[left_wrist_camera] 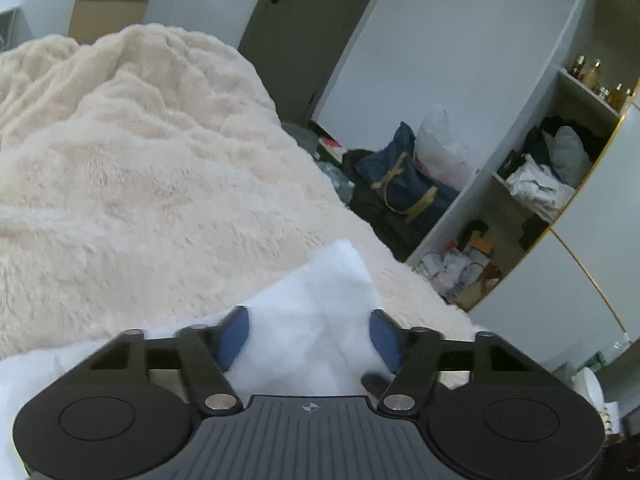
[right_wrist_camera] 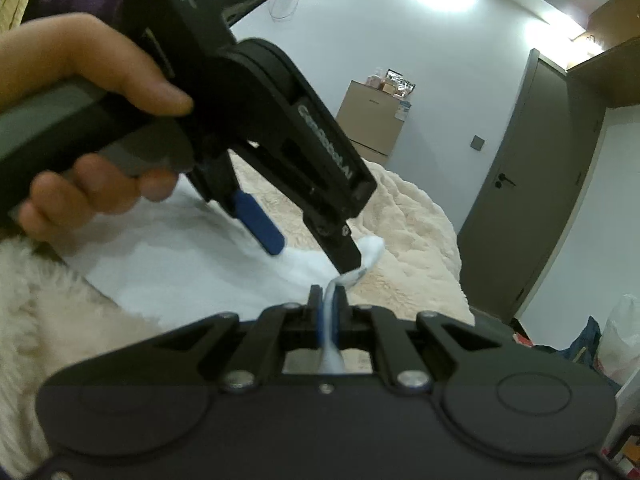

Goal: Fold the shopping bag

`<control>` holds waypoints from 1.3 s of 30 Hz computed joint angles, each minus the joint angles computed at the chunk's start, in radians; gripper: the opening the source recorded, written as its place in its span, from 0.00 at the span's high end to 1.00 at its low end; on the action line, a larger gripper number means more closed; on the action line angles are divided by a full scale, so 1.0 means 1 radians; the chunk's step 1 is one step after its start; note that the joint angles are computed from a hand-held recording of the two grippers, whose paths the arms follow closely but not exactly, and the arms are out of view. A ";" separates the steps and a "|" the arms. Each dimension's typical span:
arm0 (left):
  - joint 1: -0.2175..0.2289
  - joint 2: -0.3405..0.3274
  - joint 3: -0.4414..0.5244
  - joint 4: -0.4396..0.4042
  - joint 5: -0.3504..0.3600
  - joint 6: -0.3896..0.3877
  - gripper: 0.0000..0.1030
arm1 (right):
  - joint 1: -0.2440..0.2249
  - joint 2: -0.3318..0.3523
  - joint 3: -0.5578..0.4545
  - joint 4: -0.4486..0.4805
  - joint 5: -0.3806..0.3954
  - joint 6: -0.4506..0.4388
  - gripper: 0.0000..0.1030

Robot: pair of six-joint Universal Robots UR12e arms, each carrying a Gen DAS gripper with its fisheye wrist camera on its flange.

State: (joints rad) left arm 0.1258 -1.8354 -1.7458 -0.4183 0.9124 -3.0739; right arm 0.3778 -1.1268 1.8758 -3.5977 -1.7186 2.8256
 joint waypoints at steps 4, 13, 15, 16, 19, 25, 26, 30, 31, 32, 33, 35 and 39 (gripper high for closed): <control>0.019 -0.004 0.001 -0.044 -0.126 -0.021 0.40 | -0.001 0.004 -0.002 0.009 0.003 -0.010 0.96; -0.020 -0.007 -0.013 0.084 0.026 -0.022 0.74 | 0.012 0.011 -0.001 -0.016 -0.019 -0.033 0.96; -0.021 -0.016 -0.012 0.091 0.015 -0.014 0.85 | 0.011 0.012 0.000 -0.020 -0.017 -0.034 0.96; -0.020 -0.017 -0.013 0.099 0.014 -0.011 0.92 | 0.010 0.013 0.001 -0.021 -0.013 -0.034 0.96; -0.015 -0.020 -0.015 0.118 0.005 -0.003 0.94 | 0.009 0.017 0.003 -0.031 0.003 -0.053 0.93; -0.008 -0.027 -0.012 0.113 -0.004 -0.011 0.95 | -0.015 0.012 0.048 -0.114 0.080 -0.118 0.63; -0.008 -0.027 -0.011 0.112 -0.003 -0.011 0.95 | -0.024 0.009 0.062 -0.137 0.097 -0.133 0.60; -0.006 -0.028 -0.010 0.107 -0.003 -0.013 0.95 | -0.063 -0.006 0.103 -0.183 0.172 -0.171 0.54; -0.006 -0.029 -0.009 0.105 -0.003 -0.013 0.95 | -0.078 -0.014 0.117 -0.185 0.207 -0.184 0.54; -0.006 -0.030 -0.008 0.103 -0.003 -0.013 0.95 | -0.089 -0.017 0.125 -0.191 0.231 -0.187 0.54; -0.006 -0.030 -0.008 0.102 -0.002 -0.013 0.95 | -0.097 -0.016 0.128 -0.200 0.248 -0.185 0.54; -0.007 -0.029 -0.009 0.100 0.004 -0.008 0.95 | -0.108 -0.012 0.134 -0.221 0.277 -0.184 0.54; -0.008 -0.028 -0.013 0.102 0.008 0.002 0.95 | -0.114 0.004 0.111 -0.243 0.299 -0.252 0.56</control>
State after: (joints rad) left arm 0.1182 -1.8632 -1.7591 -0.3162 0.9203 -3.0719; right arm 0.2635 -1.1224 1.9870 -3.8409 -1.4195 2.5732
